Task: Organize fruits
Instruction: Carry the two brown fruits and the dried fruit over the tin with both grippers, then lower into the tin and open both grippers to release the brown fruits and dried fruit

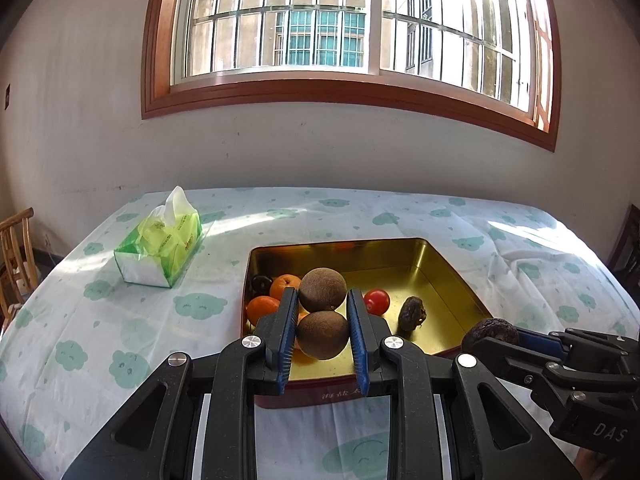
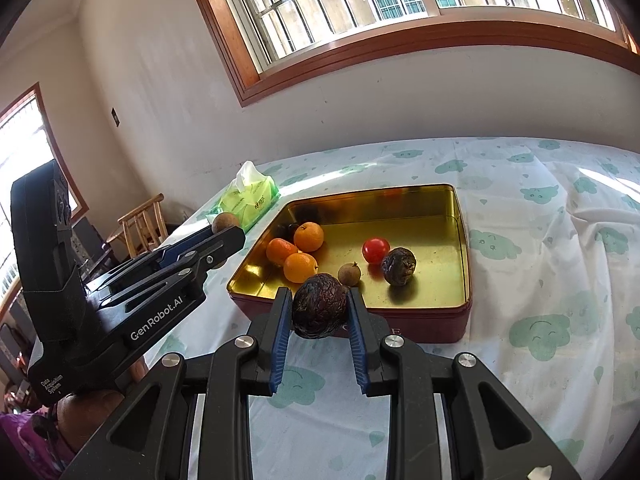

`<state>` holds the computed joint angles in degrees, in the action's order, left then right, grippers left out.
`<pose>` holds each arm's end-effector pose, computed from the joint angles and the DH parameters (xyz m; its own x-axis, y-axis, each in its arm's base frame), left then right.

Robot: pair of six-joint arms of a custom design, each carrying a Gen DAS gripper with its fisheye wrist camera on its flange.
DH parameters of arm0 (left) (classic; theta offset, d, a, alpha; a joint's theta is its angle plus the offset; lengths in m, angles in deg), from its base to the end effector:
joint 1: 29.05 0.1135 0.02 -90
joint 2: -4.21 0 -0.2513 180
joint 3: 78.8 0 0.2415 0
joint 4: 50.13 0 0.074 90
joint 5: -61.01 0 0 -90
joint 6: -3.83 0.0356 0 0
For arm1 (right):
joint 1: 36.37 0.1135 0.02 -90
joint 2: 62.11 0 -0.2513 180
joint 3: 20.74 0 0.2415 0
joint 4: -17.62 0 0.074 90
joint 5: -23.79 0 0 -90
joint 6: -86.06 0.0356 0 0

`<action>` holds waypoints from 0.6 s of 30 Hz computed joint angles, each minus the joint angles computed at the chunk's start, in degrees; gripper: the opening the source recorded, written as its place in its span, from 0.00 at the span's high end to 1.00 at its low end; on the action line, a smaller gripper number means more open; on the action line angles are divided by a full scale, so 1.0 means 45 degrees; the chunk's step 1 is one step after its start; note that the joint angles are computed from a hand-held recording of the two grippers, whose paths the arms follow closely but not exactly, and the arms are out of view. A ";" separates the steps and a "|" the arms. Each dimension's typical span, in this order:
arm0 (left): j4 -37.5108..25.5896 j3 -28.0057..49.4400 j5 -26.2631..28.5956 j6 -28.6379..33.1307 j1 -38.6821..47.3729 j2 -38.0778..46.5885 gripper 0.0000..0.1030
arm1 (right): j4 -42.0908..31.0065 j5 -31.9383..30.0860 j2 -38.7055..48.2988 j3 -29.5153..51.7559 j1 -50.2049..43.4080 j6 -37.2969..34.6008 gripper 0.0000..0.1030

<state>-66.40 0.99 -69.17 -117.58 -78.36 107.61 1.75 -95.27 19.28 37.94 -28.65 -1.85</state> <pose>0.2633 -0.2710 0.1963 -0.4905 -0.0403 -0.8705 0.0011 0.9989 -0.0469 0.2824 0.0557 0.2032 -0.6355 -0.0540 -0.7702 -0.4708 0.8177 0.3312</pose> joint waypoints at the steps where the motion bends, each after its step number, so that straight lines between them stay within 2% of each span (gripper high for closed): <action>1: -0.0016 0.0083 0.0048 0.0056 0.0074 0.0064 0.75 | 0.0018 -0.0015 0.0115 0.0092 -0.0011 -0.0008 0.76; 18: -0.0151 0.1485 0.1106 0.0625 0.1280 0.1280 0.75 | 0.0245 0.0126 0.2451 0.2001 0.0083 -0.0103 0.76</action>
<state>-67.08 7.67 -64.19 -114.77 -72.60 113.37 2.85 -94.70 30.31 46.95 -28.28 -2.32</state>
